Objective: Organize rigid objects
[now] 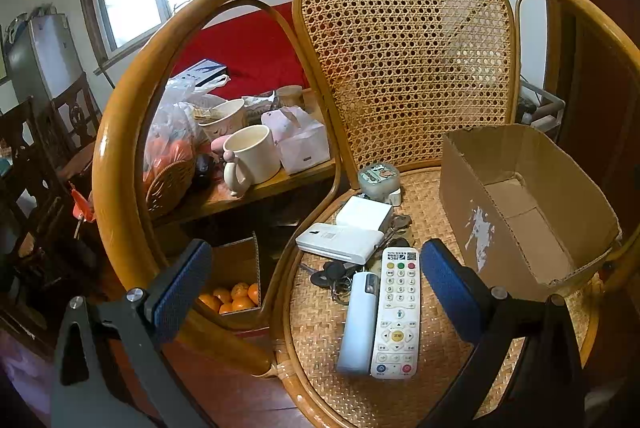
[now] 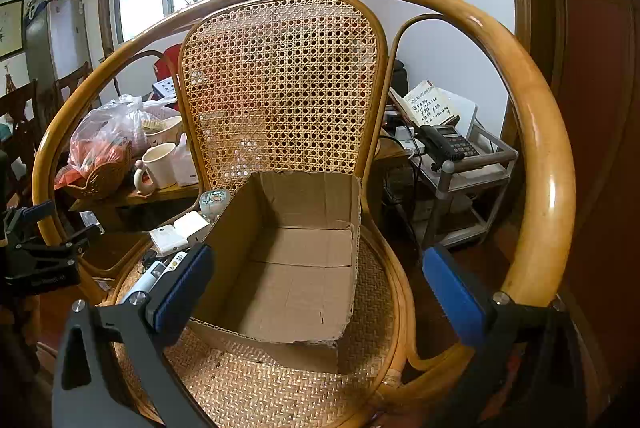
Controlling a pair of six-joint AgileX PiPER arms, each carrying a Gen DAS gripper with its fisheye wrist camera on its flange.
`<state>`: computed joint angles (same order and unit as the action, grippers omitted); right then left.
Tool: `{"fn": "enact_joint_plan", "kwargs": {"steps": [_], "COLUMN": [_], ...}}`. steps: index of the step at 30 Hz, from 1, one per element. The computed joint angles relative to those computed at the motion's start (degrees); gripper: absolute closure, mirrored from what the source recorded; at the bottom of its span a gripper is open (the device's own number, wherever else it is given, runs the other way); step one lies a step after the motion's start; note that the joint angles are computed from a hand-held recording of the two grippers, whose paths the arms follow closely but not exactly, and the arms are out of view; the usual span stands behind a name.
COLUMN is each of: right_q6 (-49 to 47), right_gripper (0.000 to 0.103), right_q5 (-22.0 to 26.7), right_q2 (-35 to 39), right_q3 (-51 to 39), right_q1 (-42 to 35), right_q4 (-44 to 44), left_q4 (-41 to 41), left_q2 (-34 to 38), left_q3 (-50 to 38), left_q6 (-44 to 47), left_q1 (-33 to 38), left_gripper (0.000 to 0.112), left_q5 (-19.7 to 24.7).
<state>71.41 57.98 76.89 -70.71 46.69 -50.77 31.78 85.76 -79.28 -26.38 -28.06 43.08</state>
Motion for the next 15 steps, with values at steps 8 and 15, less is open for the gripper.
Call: {"fn": "enact_joint_plan", "kwargs": {"steps": [8, 15], "right_q6": [-0.07, -0.22], "right_gripper": [0.000, 0.000], "right_q5": [-0.09, -0.30], "right_q2": [-0.02, -0.13], "right_q3": [-0.06, -0.03], "right_q1": [-0.11, -0.23], "right_q4": [0.17, 0.38], "left_q4": [-0.11, 0.02], "left_q2": [-0.05, 0.09], "left_q3": [0.04, 0.06], "left_q6": [0.18, -0.32], "left_q1": [0.09, 0.53], "left_gripper": [0.009, 0.009], "left_q5": [-0.06, -0.28]}}
